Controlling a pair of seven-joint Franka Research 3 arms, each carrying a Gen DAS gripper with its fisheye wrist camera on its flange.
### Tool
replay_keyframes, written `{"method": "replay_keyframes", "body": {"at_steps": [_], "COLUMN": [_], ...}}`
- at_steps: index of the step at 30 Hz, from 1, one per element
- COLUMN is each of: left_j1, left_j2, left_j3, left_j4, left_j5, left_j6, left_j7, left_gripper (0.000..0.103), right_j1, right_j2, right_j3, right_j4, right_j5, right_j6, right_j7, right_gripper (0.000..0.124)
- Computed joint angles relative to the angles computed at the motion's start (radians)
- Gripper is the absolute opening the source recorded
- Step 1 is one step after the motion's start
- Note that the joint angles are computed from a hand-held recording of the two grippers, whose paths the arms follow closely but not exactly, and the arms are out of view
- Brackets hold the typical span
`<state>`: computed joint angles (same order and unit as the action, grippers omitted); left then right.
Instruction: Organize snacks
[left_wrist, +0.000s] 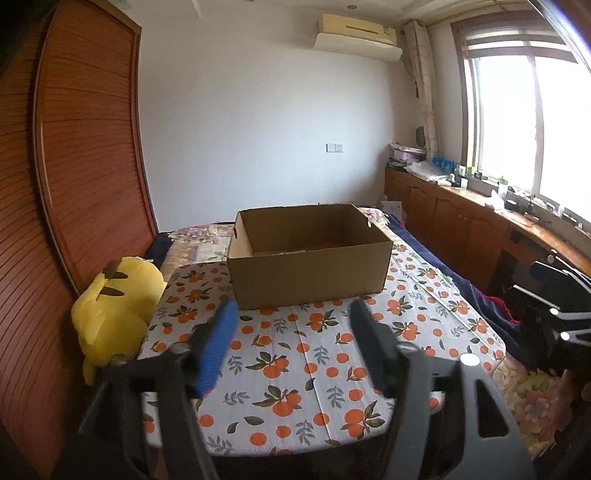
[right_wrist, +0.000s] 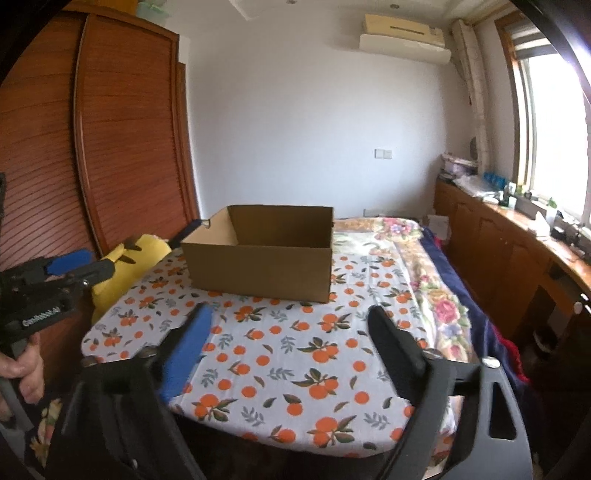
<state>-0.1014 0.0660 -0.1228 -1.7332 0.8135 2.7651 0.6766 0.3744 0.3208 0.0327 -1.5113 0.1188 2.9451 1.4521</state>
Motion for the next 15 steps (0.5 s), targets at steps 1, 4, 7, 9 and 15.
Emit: {"method": "replay_keyframes", "body": {"at_steps": [1, 4, 7, 9, 15], "left_j1": [-0.001, -0.006, -0.001, 0.006, 0.022], "left_j2": [-0.011, -0.037, -0.069, -0.092, -0.148], "left_j3": [0.003, 0.000, -0.011, -0.021, -0.055], "left_j4": [-0.010, -0.021, -0.046, -0.068, -0.123], "left_j5": [0.025, 0.135, 0.210, 0.241, 0.310], "left_j6": [0.005, -0.026, -0.040, -0.042, -0.078], "left_j7": [-0.025, -0.112, -0.178, -0.203, -0.244], "left_gripper": [0.071, 0.077, 0.087, 0.094, 0.103], "right_j1": [0.020, 0.045, 0.047, 0.043, 0.041], "right_j2": [-0.005, -0.016, -0.026, -0.032, -0.071], "right_j3": [-0.024, -0.053, -0.057, -0.052, -0.046], "right_j4": [-0.009, -0.030, -0.044, -0.051, -0.102], "right_j5": [-0.027, -0.074, -0.086, -0.093, -0.100], "right_j6": [0.012, 0.034, 0.038, 0.036, 0.069], "right_j7": [0.026, 0.080, 0.103, 0.110, 0.132], "right_gripper": [0.093, 0.103, 0.103, 0.103, 0.103]}}
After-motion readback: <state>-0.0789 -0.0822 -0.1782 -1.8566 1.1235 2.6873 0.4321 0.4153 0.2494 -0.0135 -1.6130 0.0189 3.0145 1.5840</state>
